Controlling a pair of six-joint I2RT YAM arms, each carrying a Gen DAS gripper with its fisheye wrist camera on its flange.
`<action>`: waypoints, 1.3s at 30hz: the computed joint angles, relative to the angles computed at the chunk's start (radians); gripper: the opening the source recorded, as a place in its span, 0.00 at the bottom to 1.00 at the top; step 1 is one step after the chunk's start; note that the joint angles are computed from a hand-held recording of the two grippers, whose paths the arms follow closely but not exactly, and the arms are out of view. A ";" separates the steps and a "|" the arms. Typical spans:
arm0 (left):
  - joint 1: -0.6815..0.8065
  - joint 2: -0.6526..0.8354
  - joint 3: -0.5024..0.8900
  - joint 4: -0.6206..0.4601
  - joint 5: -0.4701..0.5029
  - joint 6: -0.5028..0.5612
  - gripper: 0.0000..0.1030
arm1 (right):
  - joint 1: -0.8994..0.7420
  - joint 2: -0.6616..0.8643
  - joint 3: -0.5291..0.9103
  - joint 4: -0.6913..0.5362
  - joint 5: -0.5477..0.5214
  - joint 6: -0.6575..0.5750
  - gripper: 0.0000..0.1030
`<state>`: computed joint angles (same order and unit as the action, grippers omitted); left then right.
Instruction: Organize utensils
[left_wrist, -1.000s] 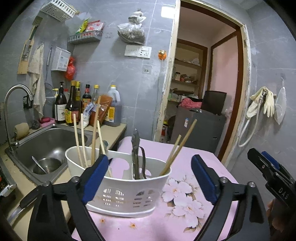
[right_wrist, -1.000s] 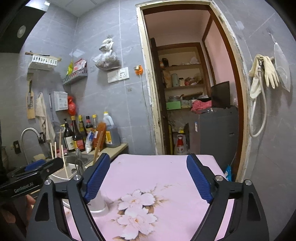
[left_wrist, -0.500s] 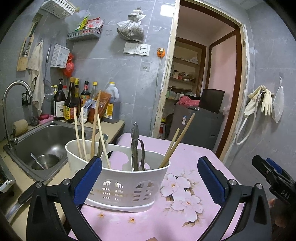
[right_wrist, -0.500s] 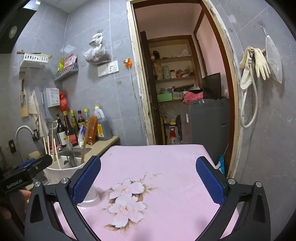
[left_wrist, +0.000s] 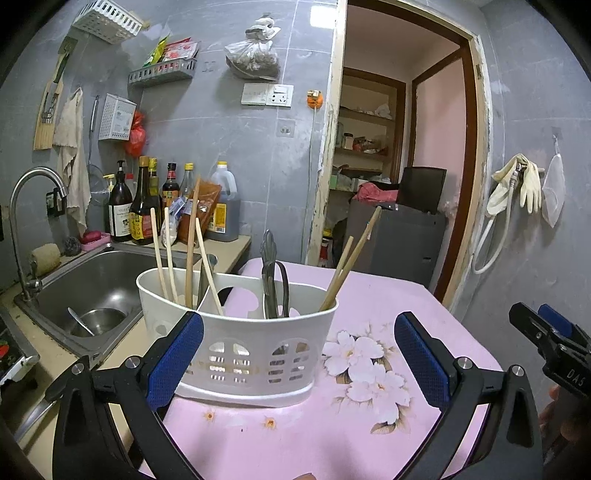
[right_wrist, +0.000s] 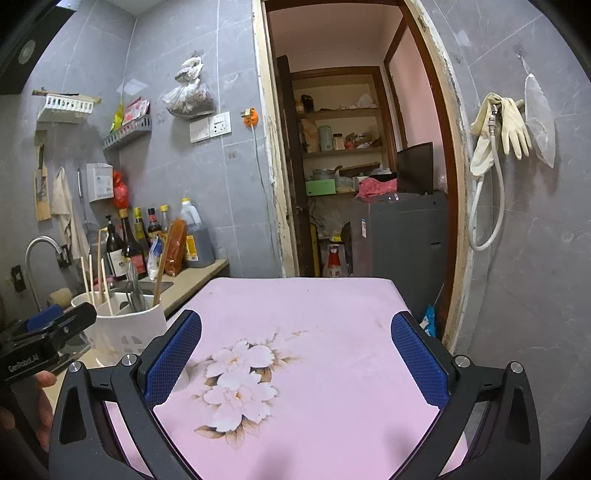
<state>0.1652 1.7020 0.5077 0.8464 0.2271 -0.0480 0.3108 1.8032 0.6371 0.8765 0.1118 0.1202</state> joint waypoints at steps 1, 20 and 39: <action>0.000 0.001 -0.006 0.005 0.000 0.002 0.98 | 0.002 -0.005 -0.010 0.005 0.005 -0.003 1.00; 0.019 -0.076 -0.177 0.076 0.022 0.048 0.98 | 0.045 -0.133 -0.181 0.067 0.075 -0.048 1.00; 0.092 -0.222 -0.372 0.120 0.081 0.060 0.98 | 0.158 -0.279 -0.374 0.107 0.222 -0.028 1.00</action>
<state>0.2567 1.4800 0.1356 0.9661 0.3085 0.0125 0.4692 1.5243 0.2633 0.9836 0.3334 0.0922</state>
